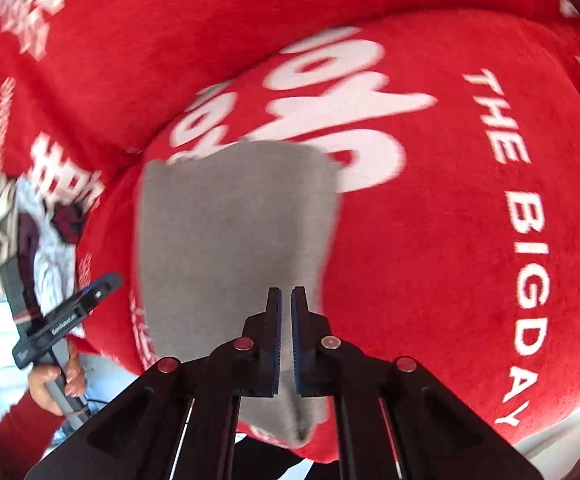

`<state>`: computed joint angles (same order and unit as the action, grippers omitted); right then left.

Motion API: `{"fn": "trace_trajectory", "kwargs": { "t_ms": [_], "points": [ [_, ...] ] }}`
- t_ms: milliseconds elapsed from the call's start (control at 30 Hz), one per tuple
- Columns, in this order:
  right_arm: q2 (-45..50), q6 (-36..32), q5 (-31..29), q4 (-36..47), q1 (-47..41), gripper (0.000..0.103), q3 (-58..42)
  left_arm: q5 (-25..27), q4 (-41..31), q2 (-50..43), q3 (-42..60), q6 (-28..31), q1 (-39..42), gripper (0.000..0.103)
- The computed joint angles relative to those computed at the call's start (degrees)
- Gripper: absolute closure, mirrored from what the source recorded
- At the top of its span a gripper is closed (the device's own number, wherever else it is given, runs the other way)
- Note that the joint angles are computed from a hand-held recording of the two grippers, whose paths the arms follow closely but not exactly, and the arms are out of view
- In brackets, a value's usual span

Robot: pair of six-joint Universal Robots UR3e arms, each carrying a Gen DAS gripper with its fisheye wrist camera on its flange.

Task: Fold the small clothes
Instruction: 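Lower the folded sweater flat onto the cushion and open both tools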

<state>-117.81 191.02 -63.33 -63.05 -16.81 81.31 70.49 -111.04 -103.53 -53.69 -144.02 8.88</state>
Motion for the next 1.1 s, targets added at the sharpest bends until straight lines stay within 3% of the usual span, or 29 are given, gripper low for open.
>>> {"fn": "trace_trajectory", "kwargs": {
  "t_ms": [100, 233, 400, 1100],
  "points": [
    [5.3, 6.4, -3.3, -6.7, 10.5, 0.098, -2.0, -1.3, 0.2, 2.1, -3.2, 0.7, -2.5, 0.055],
    [11.7, 11.5, -12.7, -11.6, 21.4, 0.098, -0.7, 2.5, 6.6, 4.2, -12.6, -2.3, -5.8, 0.055],
    [5.9, 9.5, -13.1, -17.7, 20.2, 0.102, 10.1, 1.8, 6.8, 5.3, -14.6, -2.3, -4.5, 0.055],
    [9.0, 16.0, -18.6, -8.7, 21.7, 0.099, 3.5, 6.2, 5.2, 5.2, -12.4, -7.2, -7.0, 0.054]
  ]
}}
